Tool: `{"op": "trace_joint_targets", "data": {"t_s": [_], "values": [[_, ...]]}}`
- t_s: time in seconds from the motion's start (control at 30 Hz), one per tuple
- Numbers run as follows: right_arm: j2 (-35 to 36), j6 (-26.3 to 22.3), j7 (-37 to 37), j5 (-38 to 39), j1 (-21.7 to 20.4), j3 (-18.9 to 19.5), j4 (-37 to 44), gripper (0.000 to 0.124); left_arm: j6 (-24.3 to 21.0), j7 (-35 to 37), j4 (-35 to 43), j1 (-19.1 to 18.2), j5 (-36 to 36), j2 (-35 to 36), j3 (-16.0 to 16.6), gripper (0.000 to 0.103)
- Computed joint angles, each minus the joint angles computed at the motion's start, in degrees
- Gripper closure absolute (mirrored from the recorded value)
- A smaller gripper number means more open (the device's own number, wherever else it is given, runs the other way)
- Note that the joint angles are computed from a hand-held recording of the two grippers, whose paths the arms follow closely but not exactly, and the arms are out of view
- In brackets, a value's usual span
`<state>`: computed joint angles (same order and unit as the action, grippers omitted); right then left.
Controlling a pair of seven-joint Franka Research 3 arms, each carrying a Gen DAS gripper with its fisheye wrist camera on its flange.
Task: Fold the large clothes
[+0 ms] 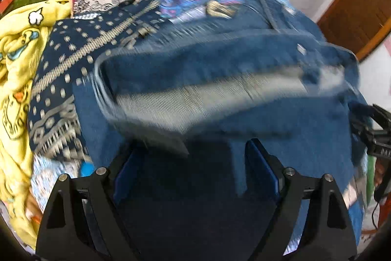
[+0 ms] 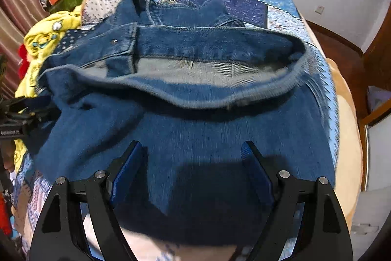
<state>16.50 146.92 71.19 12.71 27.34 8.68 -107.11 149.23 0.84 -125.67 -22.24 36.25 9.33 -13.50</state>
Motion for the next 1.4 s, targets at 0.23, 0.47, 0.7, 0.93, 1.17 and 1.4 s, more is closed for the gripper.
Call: {"op": "trace_joint_targets", "data": {"t_s": [0.23, 0.47, 0.7, 0.93, 1.17, 1.4], "values": [[8.9, -0.9, 8.5, -4.8, 3.1, -2.5, 13.0, 0.044, 1.0, -0.2, 0.8, 2.6, -0.2, 0.0, 2.5, 0.017], [9.0, 8.2, 23.5, -15.1, 8.3, -8.4, 12.1, 0.044, -8.1, -11.8, 0.5, 3.5, 7.1, -3.5, 2.8, 0.017], [-0.3, 15.0, 11.8, -8.6, 2.3, -0.3, -1.3, 0.044, -10.6, -10.8, -0.6, 2.5, 10.4, -6.4, -1.0, 0.016], [-6.0, 14.0, -1.5, 0.3, 0.9, 3.2, -9.4, 0.043, -5.9, -13.2, -0.8, -1.0, 15.9, -5.7, -3.4, 0.016], [-6.2, 10.4, 5.2, -10.7, 2.6, -1.8, -10.8, 0.043, -6.4, -17.5, -1.6, -4.2, 15.0, -2.2, -3.4, 0.015], [-10.8, 9.8, 0.8, -3.3, -2.8, -1.5, -15.2, 0.036, -11.3, -19.9, -5.6, -5.5, 13.2, -6.7, -4.6, 0.01]]}}
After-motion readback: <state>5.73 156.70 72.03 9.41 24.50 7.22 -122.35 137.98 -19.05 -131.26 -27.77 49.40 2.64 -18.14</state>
